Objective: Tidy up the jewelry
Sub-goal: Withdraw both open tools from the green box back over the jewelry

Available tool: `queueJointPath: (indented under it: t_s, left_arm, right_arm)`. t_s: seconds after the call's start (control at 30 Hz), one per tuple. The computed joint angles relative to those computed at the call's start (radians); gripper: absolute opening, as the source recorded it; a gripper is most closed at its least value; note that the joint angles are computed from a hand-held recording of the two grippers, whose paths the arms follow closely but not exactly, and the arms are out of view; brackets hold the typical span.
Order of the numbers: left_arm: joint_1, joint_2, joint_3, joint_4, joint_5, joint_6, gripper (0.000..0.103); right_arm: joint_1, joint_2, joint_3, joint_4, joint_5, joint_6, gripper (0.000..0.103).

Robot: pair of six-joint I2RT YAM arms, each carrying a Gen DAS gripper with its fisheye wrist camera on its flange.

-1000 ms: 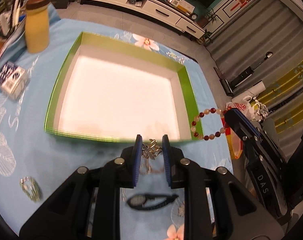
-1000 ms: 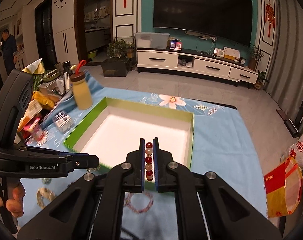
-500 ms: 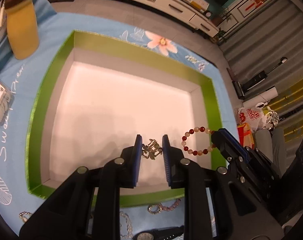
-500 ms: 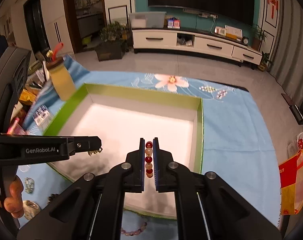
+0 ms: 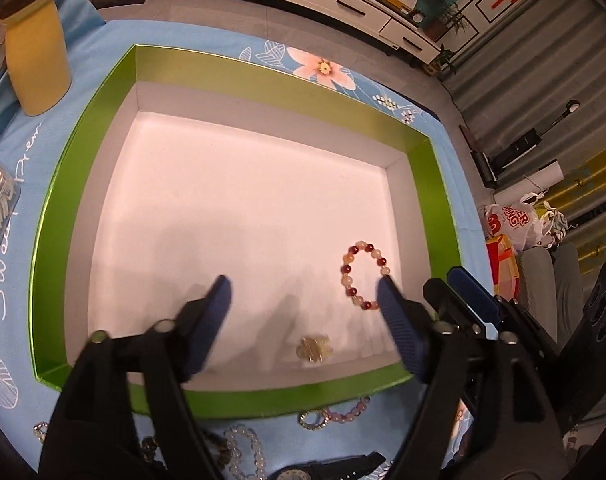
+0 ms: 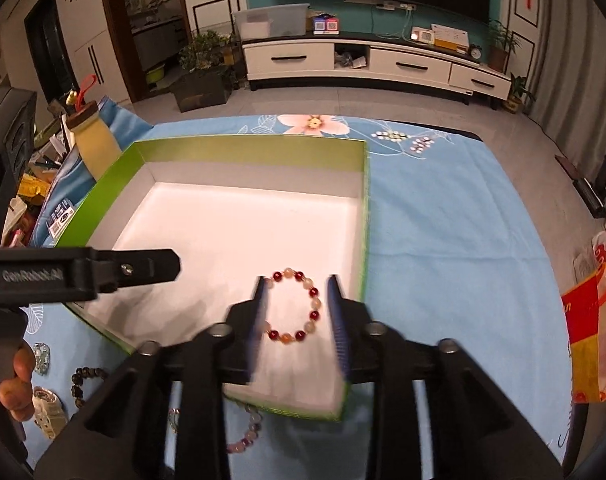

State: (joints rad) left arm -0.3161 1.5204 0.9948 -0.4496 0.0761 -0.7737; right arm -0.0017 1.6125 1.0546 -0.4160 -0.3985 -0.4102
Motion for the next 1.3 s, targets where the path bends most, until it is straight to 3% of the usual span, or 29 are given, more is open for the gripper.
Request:
queueJointPath:
  t_s: [0.13, 0.2, 0.27, 0.5, 0.77, 1.07, 1.3]
  left_arm:
    - [-0.024, -0.069, -0.033, -0.011, -0.012, -0.018, 0.093]
    - [-0.030, -0.113, -0.061, -0.011, -0.001, -0.021, 0.096]
    - [-0.054, -0.168, -0.085, -0.023, -0.010, -0.029, 0.099]
    - [-0.123, -0.315, -0.152, -0.073, -0.025, -0.062, 0.101]
    - [-0.261, -0.528, -0.229, -0.176, -0.115, -0.148, 0.101]
    - [-0.470, -0.787, -0.351, -0.320, -0.249, -0.383, 0.101]
    - [-0.728, -0.898, -0.407, -0.449, -0.418, -0.643, 0.101]
  right_arm:
    - [-0.057, -0.048, -0.026, -0.041, -0.069, -0.018, 0.037]
    - [-0.089, -0.096, -0.051, -0.063, -0.106, -0.034, 0.055]
    - [-0.125, -0.160, -0.090, -0.069, -0.137, -0.054, 0.060]
    - [-0.232, -0.258, -0.125, -0.241, -0.229, -0.194, 0.061]
    - [-0.329, -0.346, -0.198, -0.396, -0.270, -0.360, 0.061]
    - [-0.452, -0.377, -0.253, -0.545, -0.281, -0.565, 0.061]
    - [-0.505, -0.394, -0.276, -0.628, -0.282, -0.674, 0.061]
